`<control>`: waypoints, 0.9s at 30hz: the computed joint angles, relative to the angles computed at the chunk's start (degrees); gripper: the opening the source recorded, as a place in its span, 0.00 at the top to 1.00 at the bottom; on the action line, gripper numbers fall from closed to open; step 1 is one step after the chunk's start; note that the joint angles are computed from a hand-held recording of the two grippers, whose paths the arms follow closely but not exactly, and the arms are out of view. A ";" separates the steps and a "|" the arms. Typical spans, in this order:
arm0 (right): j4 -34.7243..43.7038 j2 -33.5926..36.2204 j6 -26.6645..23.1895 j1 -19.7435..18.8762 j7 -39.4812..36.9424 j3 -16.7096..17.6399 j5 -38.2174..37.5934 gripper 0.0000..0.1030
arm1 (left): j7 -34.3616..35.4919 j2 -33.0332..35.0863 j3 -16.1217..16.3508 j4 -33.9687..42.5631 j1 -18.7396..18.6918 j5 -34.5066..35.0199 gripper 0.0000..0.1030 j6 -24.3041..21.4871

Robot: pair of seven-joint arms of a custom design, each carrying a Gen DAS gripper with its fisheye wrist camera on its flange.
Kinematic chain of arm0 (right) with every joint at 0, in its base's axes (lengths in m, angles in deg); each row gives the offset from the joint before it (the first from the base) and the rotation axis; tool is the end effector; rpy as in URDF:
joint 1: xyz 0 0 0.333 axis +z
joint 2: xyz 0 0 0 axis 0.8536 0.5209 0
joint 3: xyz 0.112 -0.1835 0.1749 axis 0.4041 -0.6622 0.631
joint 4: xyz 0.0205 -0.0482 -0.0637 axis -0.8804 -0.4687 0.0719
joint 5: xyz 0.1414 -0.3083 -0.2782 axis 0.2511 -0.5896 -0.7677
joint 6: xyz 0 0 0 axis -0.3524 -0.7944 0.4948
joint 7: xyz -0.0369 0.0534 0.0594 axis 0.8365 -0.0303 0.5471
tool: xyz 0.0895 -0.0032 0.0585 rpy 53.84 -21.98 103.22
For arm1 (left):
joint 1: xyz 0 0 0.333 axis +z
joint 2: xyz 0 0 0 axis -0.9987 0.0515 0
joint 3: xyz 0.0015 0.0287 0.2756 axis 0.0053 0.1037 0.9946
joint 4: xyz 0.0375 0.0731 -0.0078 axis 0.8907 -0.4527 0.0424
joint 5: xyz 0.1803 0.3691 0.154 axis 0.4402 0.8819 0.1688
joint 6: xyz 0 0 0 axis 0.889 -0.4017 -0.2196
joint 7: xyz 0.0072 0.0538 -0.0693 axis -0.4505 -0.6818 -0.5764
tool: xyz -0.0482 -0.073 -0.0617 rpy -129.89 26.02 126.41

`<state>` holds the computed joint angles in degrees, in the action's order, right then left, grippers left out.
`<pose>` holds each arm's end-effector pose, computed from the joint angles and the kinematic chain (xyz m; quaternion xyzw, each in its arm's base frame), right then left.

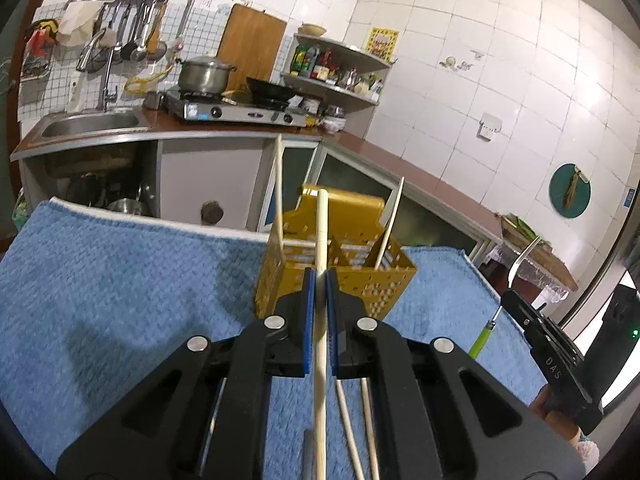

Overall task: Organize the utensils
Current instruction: 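Lower the chopsticks into the caddy and open the left tool while the right tool drops the fork in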

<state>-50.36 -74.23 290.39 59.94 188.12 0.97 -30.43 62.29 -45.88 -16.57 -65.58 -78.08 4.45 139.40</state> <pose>0.4496 0.1000 0.5154 -0.6447 0.4536 -0.2676 0.5541 0.4003 -0.3106 0.5401 -0.6710 0.5186 -0.4474 0.2840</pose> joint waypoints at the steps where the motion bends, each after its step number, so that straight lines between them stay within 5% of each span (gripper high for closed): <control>1: 0.53 0.51 0.25 0.15 0.18 -0.03 0.43 0.94 | -0.24 0.46 -0.61 0.71 1.19 0.59 0.96 0.83; 10: 9.23 5.53 1.23 2.19 -0.63 0.85 4.07 0.94 | -1.11 1.18 -8.19 8.32 14.79 4.64 0.96 5.17; 22: 20.35 14.41 -0.99 5.67 -8.65 3.72 14.06 0.95 | -1.32 -4.35 -24.54 21.78 43.79 3.65 0.96 11.67; 27: 21.73 17.90 -1.82 6.84 -13.73 4.17 18.58 0.95 | -1.93 -7.51 -29.88 24.28 52.25 -0.44 0.96 13.98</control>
